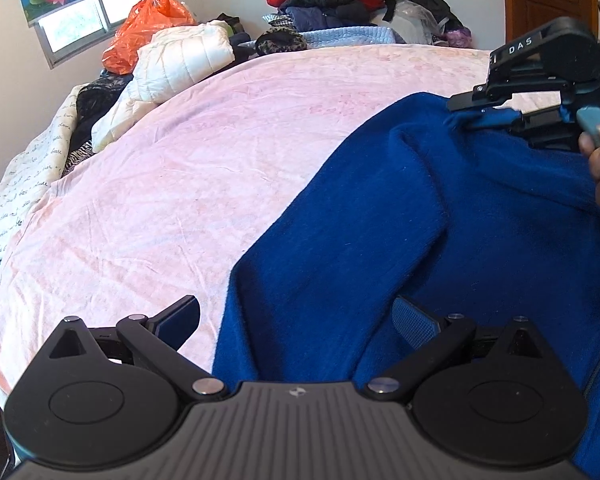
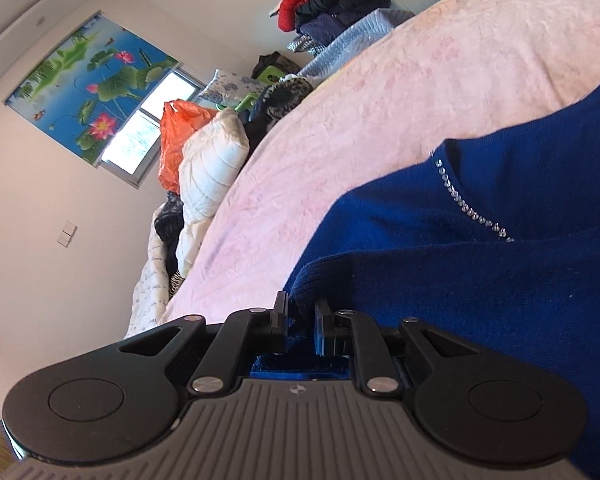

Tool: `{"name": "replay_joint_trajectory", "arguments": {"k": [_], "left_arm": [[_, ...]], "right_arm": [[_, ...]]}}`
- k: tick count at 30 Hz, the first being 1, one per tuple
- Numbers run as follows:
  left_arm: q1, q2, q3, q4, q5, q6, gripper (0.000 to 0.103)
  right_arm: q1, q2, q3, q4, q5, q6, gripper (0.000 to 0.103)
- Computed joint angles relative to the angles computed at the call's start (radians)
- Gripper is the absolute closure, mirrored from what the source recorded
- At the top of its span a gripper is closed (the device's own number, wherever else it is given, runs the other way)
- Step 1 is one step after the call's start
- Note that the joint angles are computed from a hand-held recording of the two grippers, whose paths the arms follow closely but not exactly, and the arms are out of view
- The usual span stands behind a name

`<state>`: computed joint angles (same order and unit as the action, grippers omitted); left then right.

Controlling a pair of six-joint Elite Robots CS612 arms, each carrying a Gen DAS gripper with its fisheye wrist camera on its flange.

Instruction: Fold small clothes

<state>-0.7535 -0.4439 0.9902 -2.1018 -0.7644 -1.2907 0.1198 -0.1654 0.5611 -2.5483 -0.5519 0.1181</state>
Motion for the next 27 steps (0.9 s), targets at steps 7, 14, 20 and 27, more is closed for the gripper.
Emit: {"name": "replay_joint_trajectory", "arguments": {"k": [7,14,20,27], "left_arm": [[0.000,-0.010,0.011,0.030,-0.002,-0.037,0.000],[-0.004,-0.013,0.013,0.041,-0.005,-0.036,0.000],[-0.001,-0.009,-0.001,0.073,-0.011,-0.057,0.000],[-0.001,-0.010,0.001,0.054,-0.029,-0.056,0.000]], "right_arm": [[0.008,0.001,0.004,0.046,-0.021,-0.009,0.061],[0.007,-0.001,0.001,0.119,-0.048,-0.072,0.056],[-0.006,-0.065,0.118,0.040,-0.009,-0.114,0.049],[-0.005,-0.140,0.233,0.002,-0.097,-0.261,0.040]]}}
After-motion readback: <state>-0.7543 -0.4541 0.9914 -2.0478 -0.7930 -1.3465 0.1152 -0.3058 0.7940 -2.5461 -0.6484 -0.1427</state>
